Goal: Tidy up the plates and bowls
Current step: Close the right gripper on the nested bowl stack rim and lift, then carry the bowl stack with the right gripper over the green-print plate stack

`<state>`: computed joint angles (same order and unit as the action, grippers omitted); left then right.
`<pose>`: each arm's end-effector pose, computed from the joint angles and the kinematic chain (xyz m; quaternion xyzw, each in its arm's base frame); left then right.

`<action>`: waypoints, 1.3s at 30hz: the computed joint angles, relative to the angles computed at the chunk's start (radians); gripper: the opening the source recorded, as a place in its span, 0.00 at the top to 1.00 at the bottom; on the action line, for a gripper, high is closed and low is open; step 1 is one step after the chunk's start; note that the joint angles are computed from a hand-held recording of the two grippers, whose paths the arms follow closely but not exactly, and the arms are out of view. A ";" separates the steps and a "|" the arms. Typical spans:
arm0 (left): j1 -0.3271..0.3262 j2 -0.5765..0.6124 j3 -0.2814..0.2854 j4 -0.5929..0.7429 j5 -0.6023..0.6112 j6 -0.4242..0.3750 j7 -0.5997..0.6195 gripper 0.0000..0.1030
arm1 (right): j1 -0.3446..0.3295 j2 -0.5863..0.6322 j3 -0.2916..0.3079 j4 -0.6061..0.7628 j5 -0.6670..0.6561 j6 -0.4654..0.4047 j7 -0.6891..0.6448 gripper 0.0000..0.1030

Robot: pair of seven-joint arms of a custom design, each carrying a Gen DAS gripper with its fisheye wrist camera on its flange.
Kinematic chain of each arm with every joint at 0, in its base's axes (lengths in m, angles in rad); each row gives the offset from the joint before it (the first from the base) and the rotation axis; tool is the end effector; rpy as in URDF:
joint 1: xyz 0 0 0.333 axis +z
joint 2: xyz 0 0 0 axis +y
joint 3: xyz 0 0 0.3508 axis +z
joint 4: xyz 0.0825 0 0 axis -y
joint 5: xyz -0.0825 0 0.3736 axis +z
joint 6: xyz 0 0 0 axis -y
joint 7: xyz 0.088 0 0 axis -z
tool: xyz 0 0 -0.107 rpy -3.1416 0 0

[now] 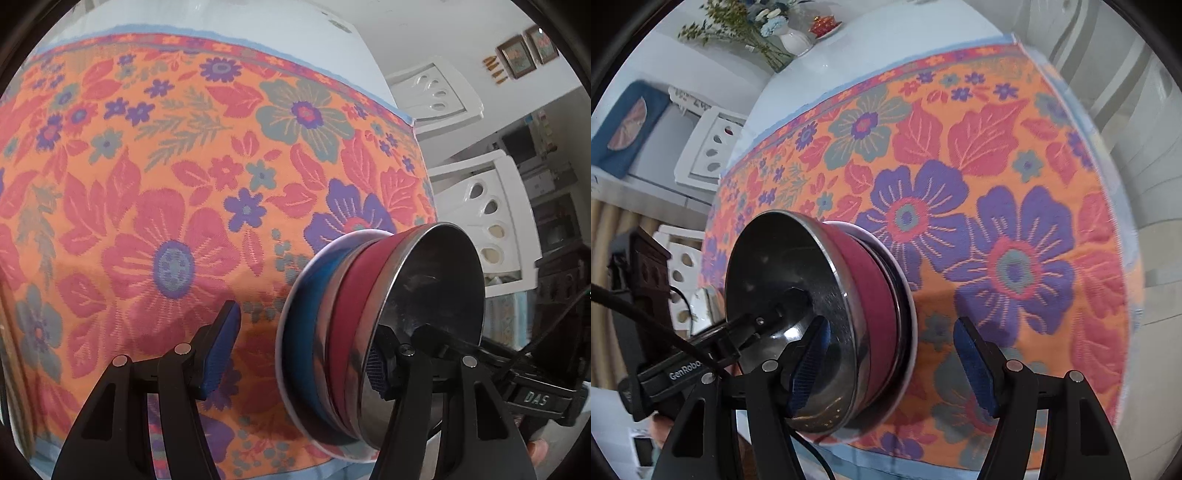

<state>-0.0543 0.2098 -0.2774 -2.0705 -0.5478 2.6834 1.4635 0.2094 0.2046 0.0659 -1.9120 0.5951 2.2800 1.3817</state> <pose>0.5849 -0.1754 0.4144 0.7570 -0.5944 0.2645 0.0605 0.5942 0.1793 0.4490 -0.7182 0.6471 0.1274 0.2216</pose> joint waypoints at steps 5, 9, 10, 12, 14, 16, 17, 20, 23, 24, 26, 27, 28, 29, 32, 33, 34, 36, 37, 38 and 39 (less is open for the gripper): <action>0.020 0.010 -0.025 0.005 -0.094 -0.006 0.078 0.42 | -0.019 0.039 0.007 0.025 0.072 -0.036 -0.026 0.35; 0.025 0.017 -0.034 0.010 -0.171 -0.021 0.126 0.43 | -0.040 0.066 0.017 0.033 0.160 -0.078 -0.057 0.35; 0.024 0.019 -0.035 0.011 -0.184 -0.023 0.135 0.43 | -0.044 0.071 0.019 0.032 0.178 -0.086 -0.061 0.35; 0.025 0.018 -0.040 0.009 -0.226 -0.018 0.163 0.48 | -0.051 0.076 0.021 0.024 0.218 -0.095 -0.071 0.43; 0.024 0.016 -0.040 0.004 -0.262 -0.013 0.183 0.48 | -0.053 0.073 0.020 0.015 0.238 -0.087 -0.083 0.44; 0.023 0.014 -0.039 0.001 -0.283 -0.013 0.219 0.49 | -0.050 0.069 0.019 0.010 0.238 -0.080 -0.093 0.44; 0.026 0.014 -0.039 0.002 -0.299 -0.019 0.242 0.49 | -0.048 0.067 0.018 0.008 0.235 -0.075 -0.097 0.44; 0.021 0.015 -0.034 0.004 -0.325 -0.020 0.272 0.49 | -0.030 0.054 0.018 0.003 0.195 -0.049 -0.115 0.44; 0.008 0.006 -0.025 -0.005 -0.320 -0.004 0.259 0.50 | -0.010 0.044 0.015 -0.001 0.142 -0.018 -0.105 0.43; 0.005 0.002 -0.023 -0.008 -0.321 -0.001 0.253 0.50 | -0.005 0.039 0.015 -0.004 0.131 -0.009 -0.099 0.43; 0.003 -0.012 -0.022 -0.019 -0.339 0.012 0.251 0.50 | -0.003 0.030 0.016 -0.009 0.125 0.005 -0.107 0.43; 0.001 -0.020 -0.021 -0.025 -0.349 0.017 0.253 0.50 | -0.001 0.026 0.017 -0.008 0.120 0.010 -0.111 0.43; 0.000 -0.028 -0.019 -0.030 -0.357 0.020 0.255 0.50 | 0.002 0.023 0.018 -0.006 0.114 0.011 -0.110 0.43; -0.001 -0.038 -0.016 -0.035 -0.365 0.023 0.257 0.50 | 0.004 0.021 0.018 -0.002 0.110 0.010 -0.107 0.43; -0.008 -0.068 0.003 -0.049 -0.360 0.026 0.241 0.50 | 0.013 0.016 0.022 0.012 0.102 0.005 -0.085 0.43; -0.011 -0.082 0.011 -0.058 -0.352 0.031 0.229 0.50 | 0.017 0.016 0.024 0.018 0.102 0.002 -0.076 0.43; -0.015 -0.094 0.020 -0.067 -0.340 0.033 0.215 0.50 | 0.022 0.017 0.027 0.024 0.105 -0.002 -0.065 0.43; -0.019 -0.123 0.038 -0.088 -0.314 0.038 0.185 0.50 | 0.030 0.021 0.034 0.035 0.116 -0.014 -0.042 0.43; -0.020 -0.137 0.047 -0.100 -0.305 0.040 0.179 0.50 | 0.035 0.022 0.037 0.038 0.121 -0.017 -0.032 0.43; -0.020 -0.153 0.057 -0.113 -0.299 0.039 0.175 0.50 | 0.042 0.023 0.041 0.041 0.123 -0.019 -0.019 0.43; -0.020 -0.169 0.067 -0.125 -0.296 0.037 0.175 0.50 | 0.053 0.021 0.046 0.043 0.123 -0.015 -0.003 0.43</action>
